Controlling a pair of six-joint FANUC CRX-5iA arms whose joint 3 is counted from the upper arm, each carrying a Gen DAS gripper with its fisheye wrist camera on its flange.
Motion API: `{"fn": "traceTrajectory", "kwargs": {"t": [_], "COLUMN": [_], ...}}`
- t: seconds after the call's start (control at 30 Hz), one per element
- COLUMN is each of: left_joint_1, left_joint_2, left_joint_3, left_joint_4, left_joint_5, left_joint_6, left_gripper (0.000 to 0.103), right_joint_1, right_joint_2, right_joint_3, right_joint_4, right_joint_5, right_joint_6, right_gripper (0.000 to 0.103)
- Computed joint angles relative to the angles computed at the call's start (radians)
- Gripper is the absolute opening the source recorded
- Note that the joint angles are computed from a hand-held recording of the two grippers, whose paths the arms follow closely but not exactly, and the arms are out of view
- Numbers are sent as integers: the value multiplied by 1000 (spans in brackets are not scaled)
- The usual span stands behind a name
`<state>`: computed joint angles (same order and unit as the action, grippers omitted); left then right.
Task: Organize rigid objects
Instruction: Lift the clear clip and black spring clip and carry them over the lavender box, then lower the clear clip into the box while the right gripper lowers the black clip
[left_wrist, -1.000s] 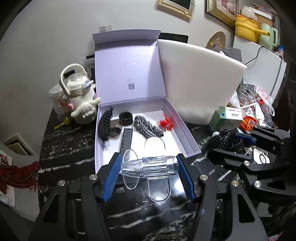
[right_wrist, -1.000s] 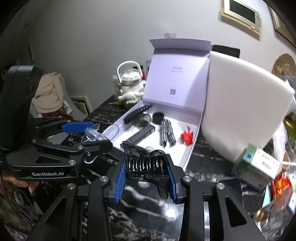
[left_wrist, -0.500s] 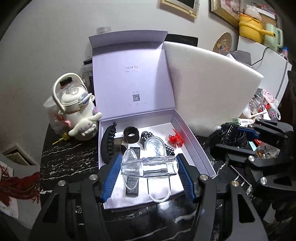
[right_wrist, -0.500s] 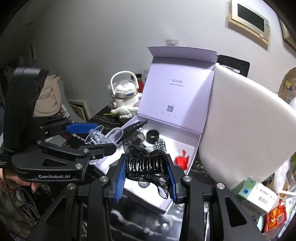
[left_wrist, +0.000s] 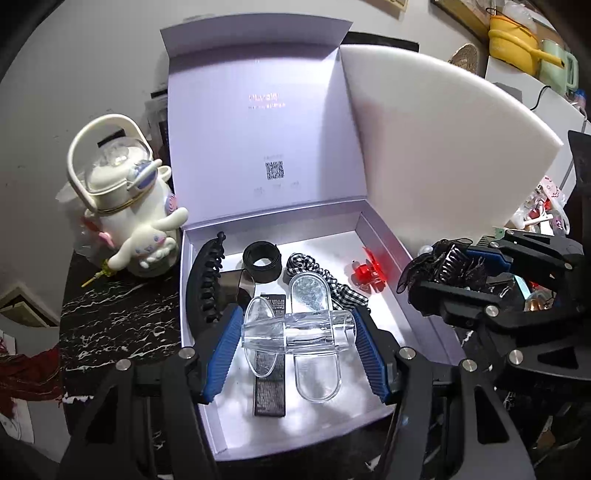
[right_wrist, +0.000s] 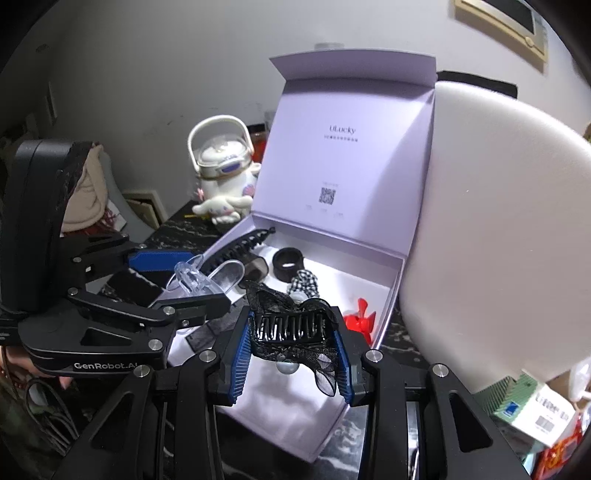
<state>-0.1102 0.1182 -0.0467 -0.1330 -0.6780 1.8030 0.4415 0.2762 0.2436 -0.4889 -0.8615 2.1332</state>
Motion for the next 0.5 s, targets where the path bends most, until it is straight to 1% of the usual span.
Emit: {"fn": "traceTrajectory", "kwargs": {"t": [0.23,0.5], "left_joint_1": [16,28], "left_joint_2": [46,91], "left_joint_3": [27,68], "left_joint_4": [27,31], "left_joint_5": [-1,-11], "left_joint_6": [-43,-79], "left_gripper": [60,60], "right_joint_1": [3,-1], "right_joint_2": [53,114], "right_joint_3": [43,108], "right_joint_4": [14,23], "right_joint_5": [-17,-39], "right_joint_6": [-17,-19], "right_gripper": [38,38]}}
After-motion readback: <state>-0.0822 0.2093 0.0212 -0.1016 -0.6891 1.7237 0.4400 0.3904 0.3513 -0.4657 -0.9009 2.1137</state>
